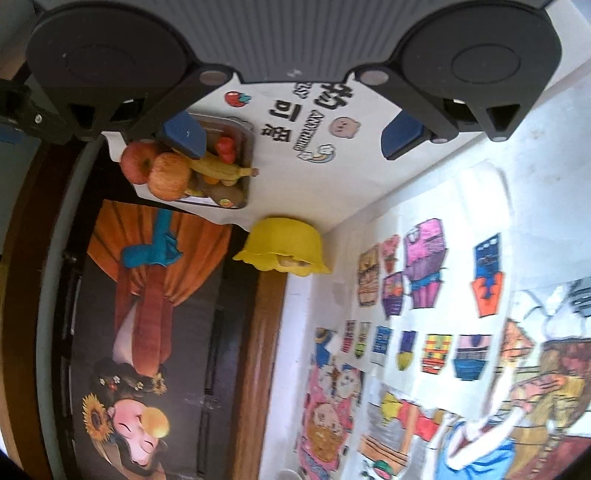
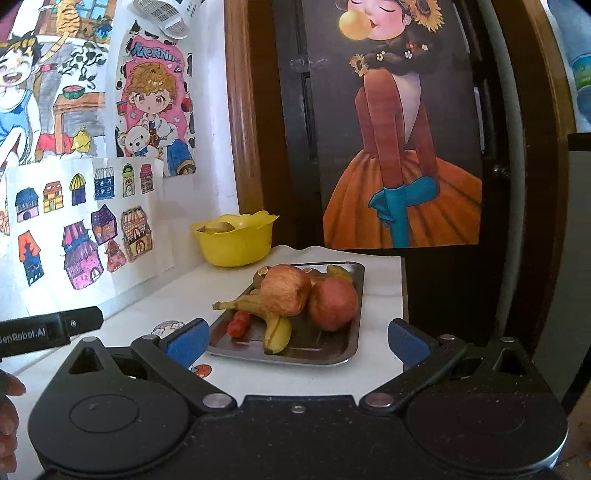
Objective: Organize fruits
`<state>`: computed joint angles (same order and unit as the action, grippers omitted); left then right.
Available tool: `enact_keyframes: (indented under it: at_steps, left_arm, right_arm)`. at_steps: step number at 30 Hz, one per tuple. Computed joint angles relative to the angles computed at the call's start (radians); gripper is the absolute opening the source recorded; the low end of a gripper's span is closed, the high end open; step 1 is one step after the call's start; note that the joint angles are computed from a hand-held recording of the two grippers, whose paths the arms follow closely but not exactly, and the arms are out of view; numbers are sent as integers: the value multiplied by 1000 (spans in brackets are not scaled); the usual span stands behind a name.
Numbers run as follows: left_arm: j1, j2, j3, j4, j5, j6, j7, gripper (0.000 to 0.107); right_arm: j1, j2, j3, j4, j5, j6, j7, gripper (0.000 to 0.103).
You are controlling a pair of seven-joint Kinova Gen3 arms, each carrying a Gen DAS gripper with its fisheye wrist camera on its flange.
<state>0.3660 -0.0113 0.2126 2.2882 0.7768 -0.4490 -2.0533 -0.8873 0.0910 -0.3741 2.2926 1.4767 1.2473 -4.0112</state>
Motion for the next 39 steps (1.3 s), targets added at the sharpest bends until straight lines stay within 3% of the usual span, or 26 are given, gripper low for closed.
enact_keyframes:
  at_steps: [9, 18, 33, 39]
  left_arm:
    - [-39, -50, 1, 75, -70, -24, 83, 103]
    - [-69, -67, 51, 118, 75, -52, -40, 103]
    - [-57, -65, 57, 142, 132, -80, -93, 103]
    - [-52, -56, 39, 136, 106, -71, -77, 103]
  right_arm:
    - [-96, 51, -26, -54, -86, 116, 22, 102]
    - [-198, 128, -24, -82, -119, 208, -70, 102]
    - [-176, 155, 8, -58, -31, 126, -131, 102]
    - [-158, 155, 13, -56, -24, 106, -140, 102]
